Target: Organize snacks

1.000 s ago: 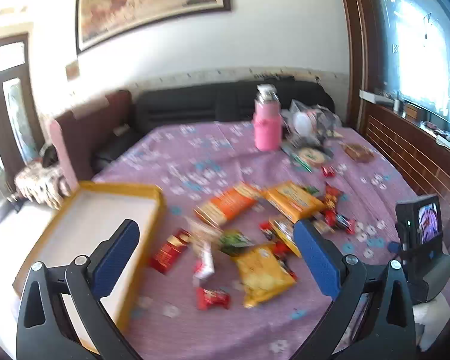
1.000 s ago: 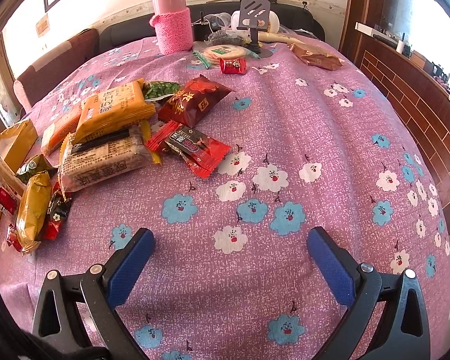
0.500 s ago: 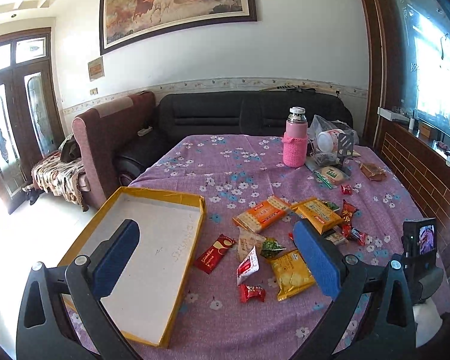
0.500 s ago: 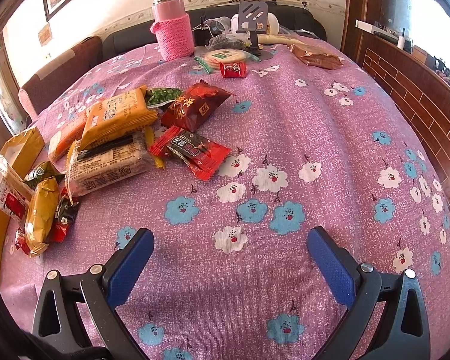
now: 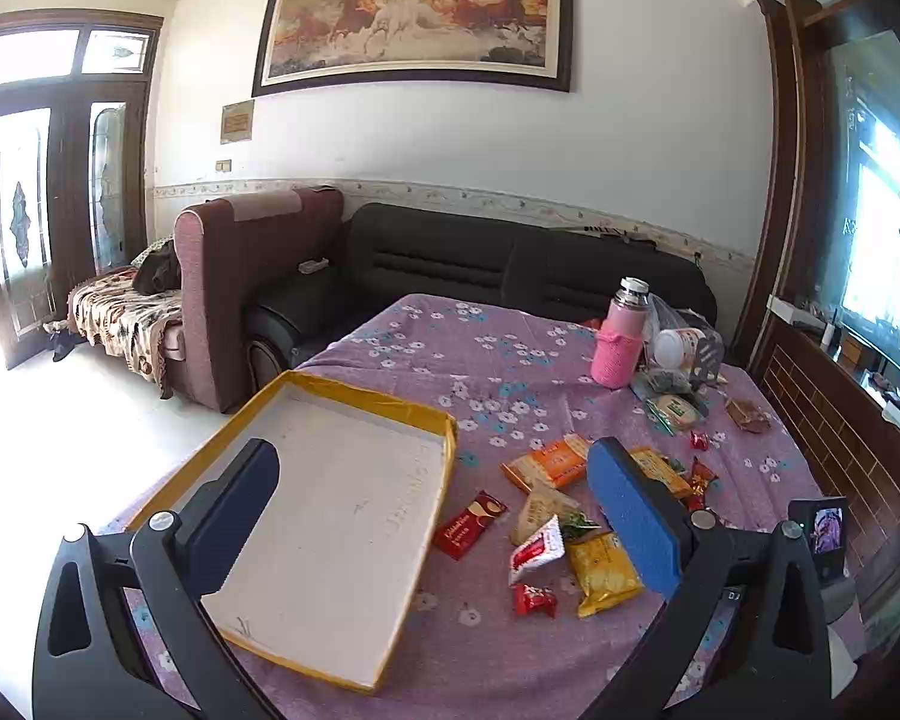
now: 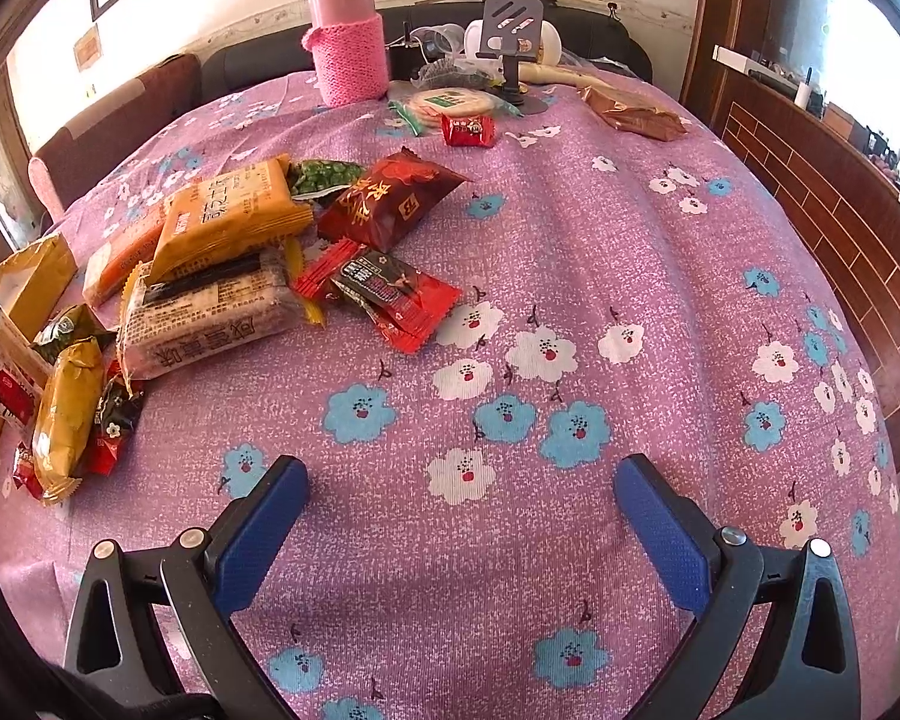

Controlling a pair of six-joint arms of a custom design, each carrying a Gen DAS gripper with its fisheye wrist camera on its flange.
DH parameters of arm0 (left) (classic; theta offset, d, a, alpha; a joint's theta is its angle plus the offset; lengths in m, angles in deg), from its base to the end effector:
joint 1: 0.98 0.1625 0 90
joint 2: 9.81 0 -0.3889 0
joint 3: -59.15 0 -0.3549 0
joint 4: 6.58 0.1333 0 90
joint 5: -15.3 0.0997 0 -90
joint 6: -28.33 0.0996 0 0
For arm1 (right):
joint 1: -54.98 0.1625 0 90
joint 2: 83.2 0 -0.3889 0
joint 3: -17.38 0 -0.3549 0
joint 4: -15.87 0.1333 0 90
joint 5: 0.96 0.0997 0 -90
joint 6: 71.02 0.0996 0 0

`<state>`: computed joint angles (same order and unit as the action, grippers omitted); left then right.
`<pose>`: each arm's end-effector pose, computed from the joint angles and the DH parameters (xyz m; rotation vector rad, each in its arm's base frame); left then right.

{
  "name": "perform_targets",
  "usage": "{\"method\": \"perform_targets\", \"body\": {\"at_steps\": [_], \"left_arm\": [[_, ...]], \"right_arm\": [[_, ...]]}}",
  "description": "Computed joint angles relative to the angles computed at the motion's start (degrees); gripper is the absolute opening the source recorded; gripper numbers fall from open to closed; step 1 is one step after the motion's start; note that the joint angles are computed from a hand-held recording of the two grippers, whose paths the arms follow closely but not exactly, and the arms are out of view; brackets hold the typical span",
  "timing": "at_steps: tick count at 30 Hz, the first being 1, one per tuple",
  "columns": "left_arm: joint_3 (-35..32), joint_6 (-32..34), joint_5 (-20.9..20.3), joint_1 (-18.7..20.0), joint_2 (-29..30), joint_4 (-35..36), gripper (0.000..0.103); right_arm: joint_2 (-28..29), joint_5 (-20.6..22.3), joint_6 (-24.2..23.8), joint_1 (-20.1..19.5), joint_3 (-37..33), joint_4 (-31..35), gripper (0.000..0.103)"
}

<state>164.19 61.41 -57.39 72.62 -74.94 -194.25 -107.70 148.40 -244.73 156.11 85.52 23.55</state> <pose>-0.0045 -0.5922 0.3212 0.8283 2.2832 -1.2674 0.1557 -0.5448 -0.0231 -0.3242 -2.0719 0.8909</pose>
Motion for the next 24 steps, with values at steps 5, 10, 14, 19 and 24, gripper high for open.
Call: {"method": "perform_targets", "body": {"at_steps": [5,10,14,19,24], "left_arm": [[-4.5,0.1,0.2,3.3,1.4,-1.6,0.103],[-7.6,-1.5,-3.3,6.4,2.8,0.8,0.103],[-8.9,0.0,-3.1,7.3,4.8,4.2,0.103],[-9.3,-1.2,-4.8,7.8,6.0,9.9,0.103],[-10.5,-2.7,-7.0,8.1,6.7,18.3,0.103]], "right_arm": [[0.8,-0.4,2.3,-0.1,-2.0,4.3,0.103],[1.7,0.9,4.3,0.9,-1.9,5.6,0.103],[2.5,1.4,9.1,1.8,-2.7,10.1,0.097],[-0.8,-0.1,4.8,5.1,1.4,1.5,0.093],[1.0,-10.5,-0.8,6.2,-3.6,1.7,0.091]]}}
